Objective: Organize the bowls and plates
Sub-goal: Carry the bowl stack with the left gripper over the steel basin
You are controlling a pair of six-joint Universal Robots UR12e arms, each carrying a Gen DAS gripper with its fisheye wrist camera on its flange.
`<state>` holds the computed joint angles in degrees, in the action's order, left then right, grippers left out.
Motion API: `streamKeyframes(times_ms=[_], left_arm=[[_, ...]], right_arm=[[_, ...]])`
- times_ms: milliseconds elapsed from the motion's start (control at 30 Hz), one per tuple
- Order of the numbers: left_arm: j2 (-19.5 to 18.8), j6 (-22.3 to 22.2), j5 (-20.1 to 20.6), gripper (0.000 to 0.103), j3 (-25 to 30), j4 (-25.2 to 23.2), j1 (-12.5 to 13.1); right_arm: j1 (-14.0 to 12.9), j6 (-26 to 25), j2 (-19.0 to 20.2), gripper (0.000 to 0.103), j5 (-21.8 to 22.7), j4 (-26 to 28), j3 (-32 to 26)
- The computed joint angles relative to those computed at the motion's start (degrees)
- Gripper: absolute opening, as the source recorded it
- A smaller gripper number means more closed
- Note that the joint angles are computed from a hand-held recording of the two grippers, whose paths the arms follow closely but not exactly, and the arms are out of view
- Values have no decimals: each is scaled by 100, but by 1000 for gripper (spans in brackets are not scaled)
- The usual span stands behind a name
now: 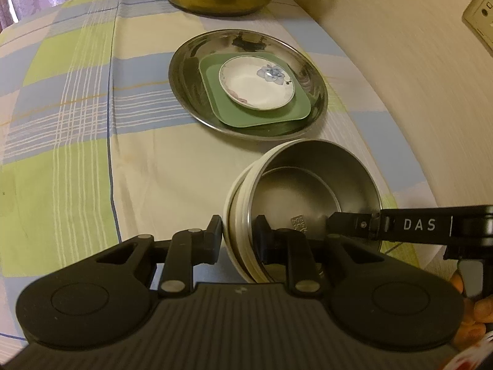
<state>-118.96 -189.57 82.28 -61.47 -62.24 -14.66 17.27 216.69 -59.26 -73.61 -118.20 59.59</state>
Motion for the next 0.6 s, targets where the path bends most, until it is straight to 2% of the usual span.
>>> streamKeyframes(times_ms=[333,600], left_arm=[[-70,128,-16,20,262,90,-13],[-392,121,-14,20,856,161,10]], right_arm=[[-43,52,0,23,-35,9,-209],[-92,10,287,23,-178,53,-817]])
